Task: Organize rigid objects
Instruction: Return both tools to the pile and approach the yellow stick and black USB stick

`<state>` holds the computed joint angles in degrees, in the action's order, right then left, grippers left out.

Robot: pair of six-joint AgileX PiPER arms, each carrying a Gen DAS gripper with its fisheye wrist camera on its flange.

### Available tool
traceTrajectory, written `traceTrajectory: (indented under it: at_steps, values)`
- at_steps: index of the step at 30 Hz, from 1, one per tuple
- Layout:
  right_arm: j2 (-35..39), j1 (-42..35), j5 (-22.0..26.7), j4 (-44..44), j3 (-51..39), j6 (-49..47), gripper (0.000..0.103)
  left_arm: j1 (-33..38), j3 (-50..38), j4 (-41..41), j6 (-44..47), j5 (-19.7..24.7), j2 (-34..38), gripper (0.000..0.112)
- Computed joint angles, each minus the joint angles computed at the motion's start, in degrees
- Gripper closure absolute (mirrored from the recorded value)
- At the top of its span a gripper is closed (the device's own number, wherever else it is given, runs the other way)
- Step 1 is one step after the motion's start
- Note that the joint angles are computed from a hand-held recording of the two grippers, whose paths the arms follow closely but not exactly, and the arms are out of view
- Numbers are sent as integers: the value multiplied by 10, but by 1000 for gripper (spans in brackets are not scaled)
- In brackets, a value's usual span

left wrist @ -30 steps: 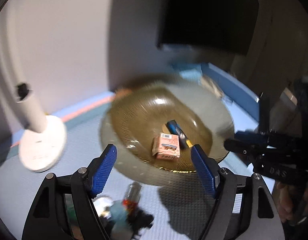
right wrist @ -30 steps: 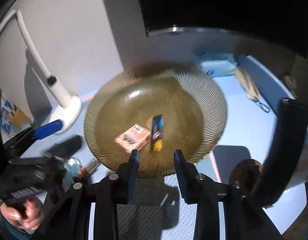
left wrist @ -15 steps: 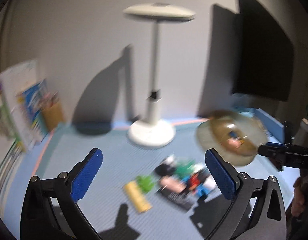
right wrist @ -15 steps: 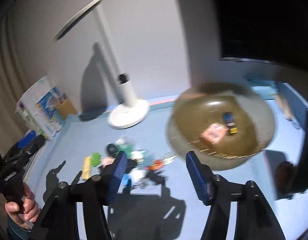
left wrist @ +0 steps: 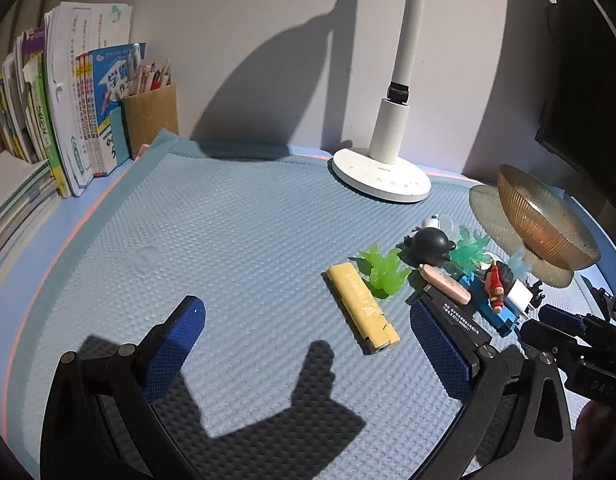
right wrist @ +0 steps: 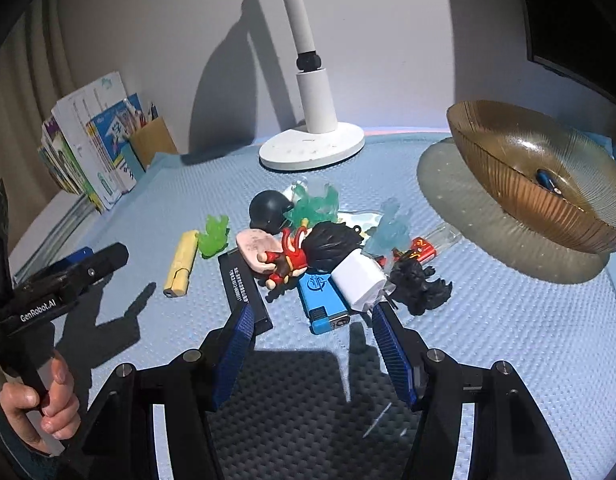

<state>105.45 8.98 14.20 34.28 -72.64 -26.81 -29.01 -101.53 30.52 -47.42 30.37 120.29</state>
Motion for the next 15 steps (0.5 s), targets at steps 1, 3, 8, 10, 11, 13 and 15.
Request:
traceTrajectory:
  at_steps: [1, 3, 8, 10, 11, 13, 15]
  values:
    - [1, 4, -2, -5, -1, 2, 43, -2, -7, -7, 9, 8, 4, 10]
    - [4, 7, 3, -1, -6, -2, 43, -5, -25, -15, 26, 25, 14, 10]
    - [17, 15, 19, -52, -22, 39, 43, -15, -50, -1, 32, 51, 29, 10]
    - [17, 16, 19, -50, -21, 37, 43, -17, -47, 14, 14, 55, 28, 10]
    - [17, 17, 22, -51, -22, 37, 43, -16, -47, 10, 16, 54, 28, 10]
    - [13, 19, 26, -42, -20, 21, 43, -11, -61, -13, 33, 68, 34, 10]
    - [15, 19, 41, -1, -26, -17, 43, -8, -80, -38, 52, 86, 42, 10]
